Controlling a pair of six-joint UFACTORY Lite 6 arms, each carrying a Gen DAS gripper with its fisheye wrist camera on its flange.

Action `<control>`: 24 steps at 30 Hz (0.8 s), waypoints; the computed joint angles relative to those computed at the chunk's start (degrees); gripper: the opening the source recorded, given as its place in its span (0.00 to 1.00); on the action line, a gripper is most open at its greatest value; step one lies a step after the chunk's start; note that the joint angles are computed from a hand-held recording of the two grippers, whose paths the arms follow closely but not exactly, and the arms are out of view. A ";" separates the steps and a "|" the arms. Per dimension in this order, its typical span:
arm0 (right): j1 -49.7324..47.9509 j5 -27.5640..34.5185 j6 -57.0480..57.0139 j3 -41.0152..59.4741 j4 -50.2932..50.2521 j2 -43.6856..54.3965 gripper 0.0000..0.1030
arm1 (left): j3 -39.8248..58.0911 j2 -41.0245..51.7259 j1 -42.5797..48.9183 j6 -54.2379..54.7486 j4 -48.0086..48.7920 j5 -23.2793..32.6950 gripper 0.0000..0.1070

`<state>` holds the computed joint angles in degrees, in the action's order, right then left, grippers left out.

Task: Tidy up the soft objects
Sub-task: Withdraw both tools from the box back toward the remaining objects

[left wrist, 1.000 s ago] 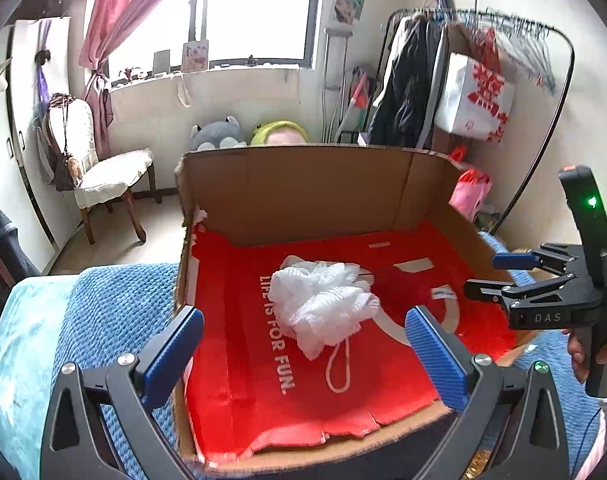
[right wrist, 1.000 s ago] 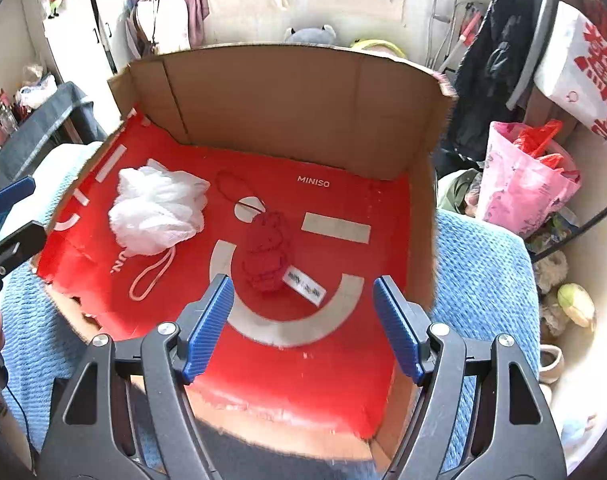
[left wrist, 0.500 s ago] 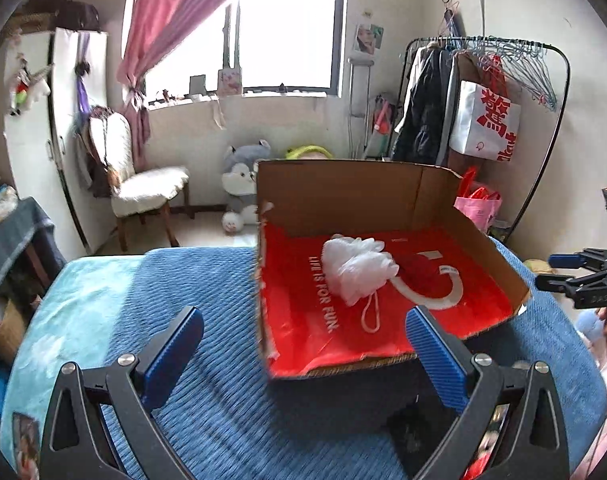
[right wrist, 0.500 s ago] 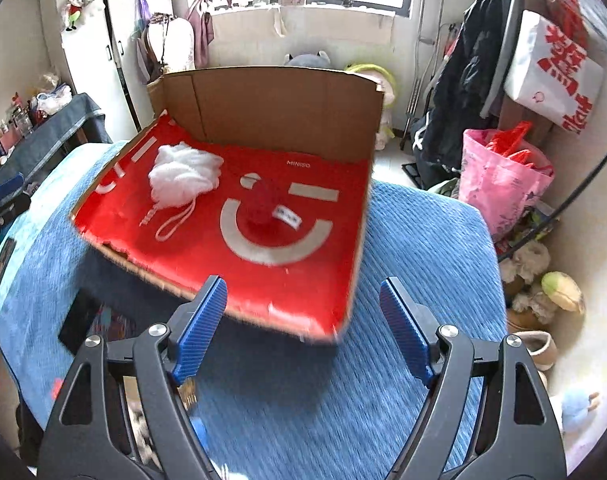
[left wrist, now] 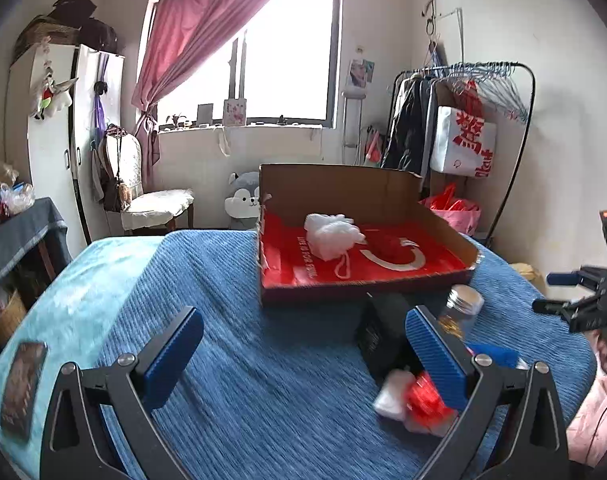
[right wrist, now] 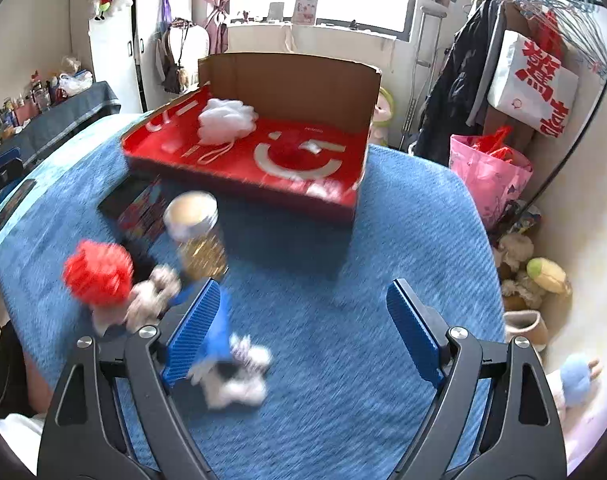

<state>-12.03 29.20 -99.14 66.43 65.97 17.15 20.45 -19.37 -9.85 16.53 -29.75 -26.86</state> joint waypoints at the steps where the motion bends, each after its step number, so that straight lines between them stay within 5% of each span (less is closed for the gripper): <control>1: -0.63 -0.21 -4.80 -4.58 4.10 -2.58 0.83 | -1.95 -1.40 -2.42 1.72 -3.40 -1.66 0.96; 10: -3.64 1.92 -33.09 -31.08 31.03 -18.49 0.84 | -8.27 -0.50 -24.38 7.44 -24.77 -17.71 0.96; 18: -6.18 8.49 -39.10 -40.12 41.02 -24.05 0.84 | -4.83 11.94 -39.66 5.47 -34.40 -31.71 0.96; 24: -4.29 8.89 -47.39 -44.59 51.54 -26.50 0.88 | -1.87 19.63 -42.58 0.91 -34.17 -34.91 0.96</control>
